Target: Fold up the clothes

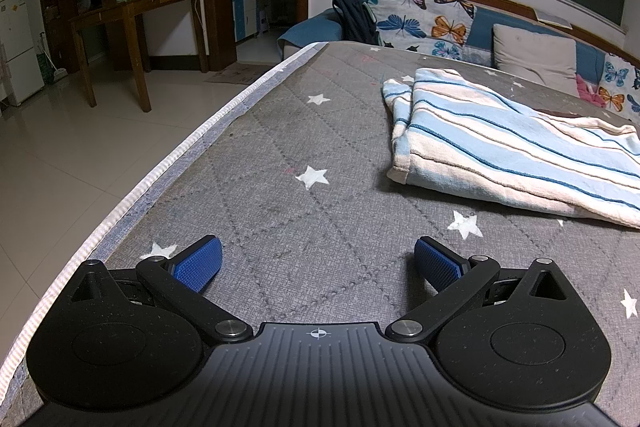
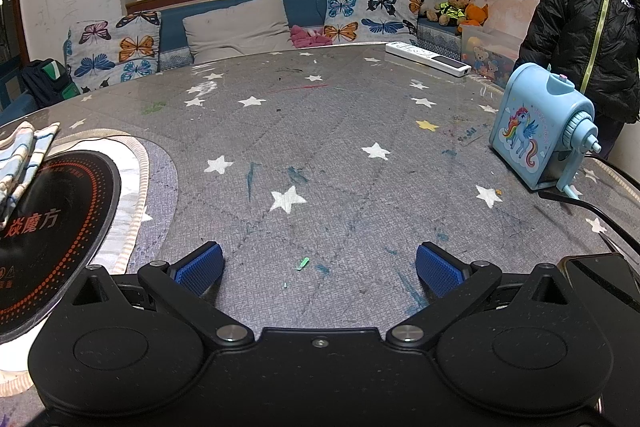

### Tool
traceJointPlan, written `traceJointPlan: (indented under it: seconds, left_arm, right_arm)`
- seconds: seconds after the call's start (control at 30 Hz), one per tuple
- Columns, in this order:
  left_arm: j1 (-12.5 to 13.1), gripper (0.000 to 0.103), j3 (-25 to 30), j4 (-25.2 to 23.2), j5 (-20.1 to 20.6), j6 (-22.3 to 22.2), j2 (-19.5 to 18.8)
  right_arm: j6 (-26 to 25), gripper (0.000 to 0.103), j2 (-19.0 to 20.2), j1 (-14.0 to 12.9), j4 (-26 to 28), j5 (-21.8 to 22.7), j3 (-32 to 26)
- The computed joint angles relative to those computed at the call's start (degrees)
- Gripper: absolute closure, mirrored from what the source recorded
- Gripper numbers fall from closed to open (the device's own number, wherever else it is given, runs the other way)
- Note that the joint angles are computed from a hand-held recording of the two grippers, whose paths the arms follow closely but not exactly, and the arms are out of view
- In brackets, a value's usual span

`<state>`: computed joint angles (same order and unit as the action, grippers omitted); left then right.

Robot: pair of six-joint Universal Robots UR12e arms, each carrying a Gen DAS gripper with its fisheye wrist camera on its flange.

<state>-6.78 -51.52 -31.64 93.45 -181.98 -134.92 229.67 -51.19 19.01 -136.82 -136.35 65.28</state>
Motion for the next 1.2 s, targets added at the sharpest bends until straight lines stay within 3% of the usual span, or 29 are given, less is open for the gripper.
traceJointPlan:
  seconds: [0.33,0.67,0.83,1.2]
  left_arm:
    - [-0.20,0.000,-4.05,1.74,4.17,0.87,2.61]
    - [1.51,0.000,-9.48,4.48,6.70,-2.06,7.00]
    - [2.58,0.000,-10.95,4.08,5.82,-4.70,8.21]
    - [3.45,0.000,-13.79,6.44,5.63,-4.11,10.49]
  right_arm:
    - [0.01,0.000,-0.08,0.01,-0.03,0.00,0.11]
    - [0.01,0.000,-0.07,0.01,-0.02,-0.01,0.10]
    - [0.02,0.000,-0.08,0.01,-0.03,-0.02,0.12]
    - [0.03,0.000,-0.13,0.02,-0.03,-0.03,0.19]
